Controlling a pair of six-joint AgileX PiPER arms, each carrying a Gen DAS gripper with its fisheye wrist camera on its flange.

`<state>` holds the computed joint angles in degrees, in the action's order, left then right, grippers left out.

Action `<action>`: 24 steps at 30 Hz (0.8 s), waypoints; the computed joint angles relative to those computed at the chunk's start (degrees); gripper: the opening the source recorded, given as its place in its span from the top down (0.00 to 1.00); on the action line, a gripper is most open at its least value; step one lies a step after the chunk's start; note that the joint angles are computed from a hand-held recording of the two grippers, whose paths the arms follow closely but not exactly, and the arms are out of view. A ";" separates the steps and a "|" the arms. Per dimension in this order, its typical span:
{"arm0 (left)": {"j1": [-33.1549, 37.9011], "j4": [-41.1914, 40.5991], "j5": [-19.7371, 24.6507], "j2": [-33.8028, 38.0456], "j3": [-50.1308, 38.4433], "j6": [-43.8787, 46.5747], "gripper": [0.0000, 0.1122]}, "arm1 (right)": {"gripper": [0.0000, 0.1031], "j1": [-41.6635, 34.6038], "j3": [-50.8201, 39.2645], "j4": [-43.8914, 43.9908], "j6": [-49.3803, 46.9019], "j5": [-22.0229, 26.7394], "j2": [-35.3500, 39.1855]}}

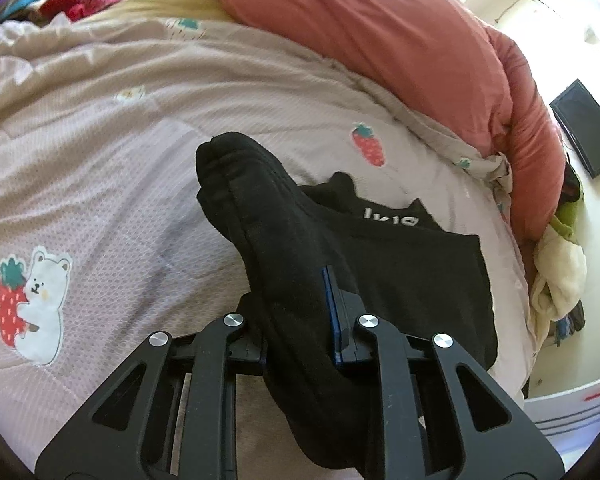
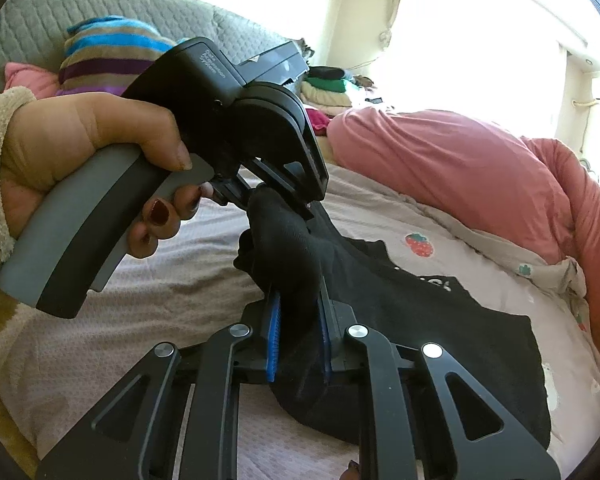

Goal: Fold small clothes
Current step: 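Close both tools together on the black shirt's side edge, then lift the side edge with both tools and fold it over the shirt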

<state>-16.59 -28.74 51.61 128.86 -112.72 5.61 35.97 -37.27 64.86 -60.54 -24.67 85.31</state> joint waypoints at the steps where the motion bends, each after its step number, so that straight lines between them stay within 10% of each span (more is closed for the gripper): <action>1: -0.31 0.29 -0.12 -0.23 -0.02 -0.21 0.88 | 0.86 0.10 0.45 0.34 -0.04 -0.04 -0.72; 24: -9.66 11.28 -0.70 -2.92 -3.84 -10.15 0.88 | 0.87 -1.03 7.36 3.78 0.05 -0.57 -11.70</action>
